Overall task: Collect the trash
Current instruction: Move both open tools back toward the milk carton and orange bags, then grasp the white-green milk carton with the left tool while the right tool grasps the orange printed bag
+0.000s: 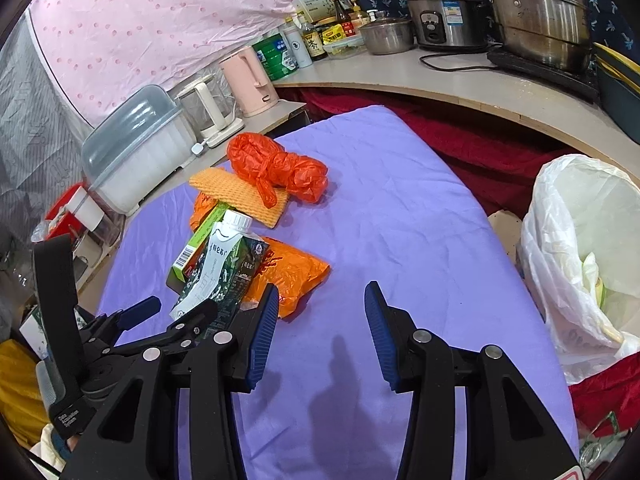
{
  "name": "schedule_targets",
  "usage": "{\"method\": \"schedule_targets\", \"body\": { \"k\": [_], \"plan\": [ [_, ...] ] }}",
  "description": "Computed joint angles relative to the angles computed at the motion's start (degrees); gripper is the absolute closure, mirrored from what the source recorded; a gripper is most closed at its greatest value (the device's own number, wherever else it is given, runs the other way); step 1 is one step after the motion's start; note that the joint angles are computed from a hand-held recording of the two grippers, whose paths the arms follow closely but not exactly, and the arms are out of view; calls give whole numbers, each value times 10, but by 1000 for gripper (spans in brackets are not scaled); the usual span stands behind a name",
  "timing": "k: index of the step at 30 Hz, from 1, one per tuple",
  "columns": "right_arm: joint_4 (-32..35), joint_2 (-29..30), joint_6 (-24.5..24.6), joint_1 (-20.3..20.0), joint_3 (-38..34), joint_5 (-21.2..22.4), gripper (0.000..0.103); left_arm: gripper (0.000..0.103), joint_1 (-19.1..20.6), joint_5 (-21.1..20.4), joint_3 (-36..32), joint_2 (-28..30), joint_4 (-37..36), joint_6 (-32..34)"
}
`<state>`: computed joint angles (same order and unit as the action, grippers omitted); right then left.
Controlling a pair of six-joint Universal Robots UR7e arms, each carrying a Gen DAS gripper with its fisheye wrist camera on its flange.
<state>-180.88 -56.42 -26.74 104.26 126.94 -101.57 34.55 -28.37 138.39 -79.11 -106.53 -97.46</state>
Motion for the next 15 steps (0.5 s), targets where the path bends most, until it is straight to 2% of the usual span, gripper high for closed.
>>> {"method": "schedule_targets", "body": {
  "k": [8,10,12,15],
  "plan": [
    [6,35,4,3,-19,-12,59,20,28,2,33,1,-122,70],
    [8,44,8,4,-24,-15,59,24,34,0,39,1,-157,92],
    [11,52,12,4,-28,-15,59,37,40,-4,44,2,-196,123],
    [17,60,14,4,-32,-15,59,46,39,-6,47,4,-217,138]
  ]
}}
